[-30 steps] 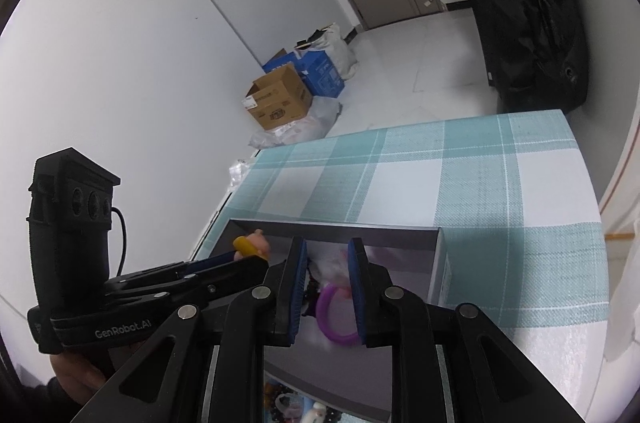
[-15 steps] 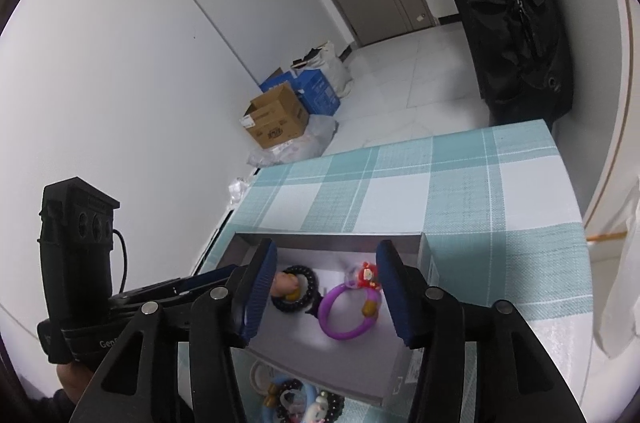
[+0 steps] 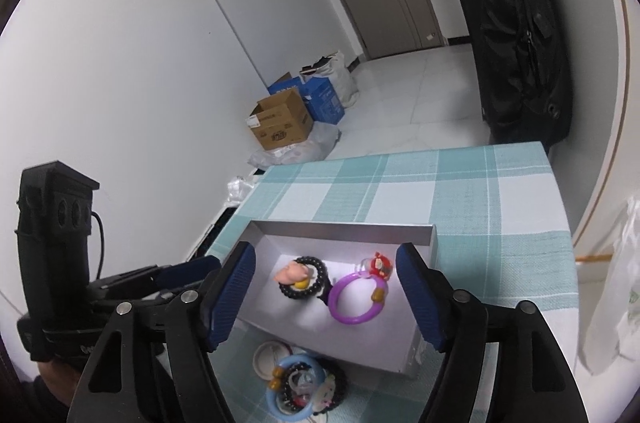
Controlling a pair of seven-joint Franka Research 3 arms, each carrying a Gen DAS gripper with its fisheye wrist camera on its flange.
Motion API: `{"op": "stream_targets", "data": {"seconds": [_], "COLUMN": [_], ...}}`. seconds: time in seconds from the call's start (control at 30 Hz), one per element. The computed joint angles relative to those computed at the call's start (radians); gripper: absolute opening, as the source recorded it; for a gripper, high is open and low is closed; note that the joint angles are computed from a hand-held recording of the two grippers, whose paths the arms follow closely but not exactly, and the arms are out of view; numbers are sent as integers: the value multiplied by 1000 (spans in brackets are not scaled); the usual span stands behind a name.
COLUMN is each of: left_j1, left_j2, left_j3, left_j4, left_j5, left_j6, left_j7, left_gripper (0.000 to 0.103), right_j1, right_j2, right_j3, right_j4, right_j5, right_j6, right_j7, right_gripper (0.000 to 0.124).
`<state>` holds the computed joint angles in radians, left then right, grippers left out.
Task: Organize jewelry
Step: 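Lower the figure and red charm into the silver box and open both tools, then withdraw both tools from the box back over the pile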
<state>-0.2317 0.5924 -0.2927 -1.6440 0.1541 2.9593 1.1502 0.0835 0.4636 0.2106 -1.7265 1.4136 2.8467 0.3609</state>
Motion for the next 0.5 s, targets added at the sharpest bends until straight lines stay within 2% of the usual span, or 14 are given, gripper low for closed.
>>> {"op": "stream_targets", "data": {"seconds": [0.23,0.3,0.5], "left_j1": [-57,-67,-106], "left_j2": [-44,-59,-110], "left_j3": [78,94,156], "left_j4": [-59,-82,-155], "left_j5": [54,70,135], "left_j6": [33,46,86], "left_j7": [-92,-123,-227], "left_gripper": [61,70,71], "right_j1": [3,15,58], "right_j2": [-37,-54,-110], "right_j3": [5,-2,-25], "right_j4": [-47,-67,-139], "right_j5": [81,105,184], "right_j6": [41,51,68], "right_j7": [-91,-128,-267], "right_gripper": [84,84,94]}}
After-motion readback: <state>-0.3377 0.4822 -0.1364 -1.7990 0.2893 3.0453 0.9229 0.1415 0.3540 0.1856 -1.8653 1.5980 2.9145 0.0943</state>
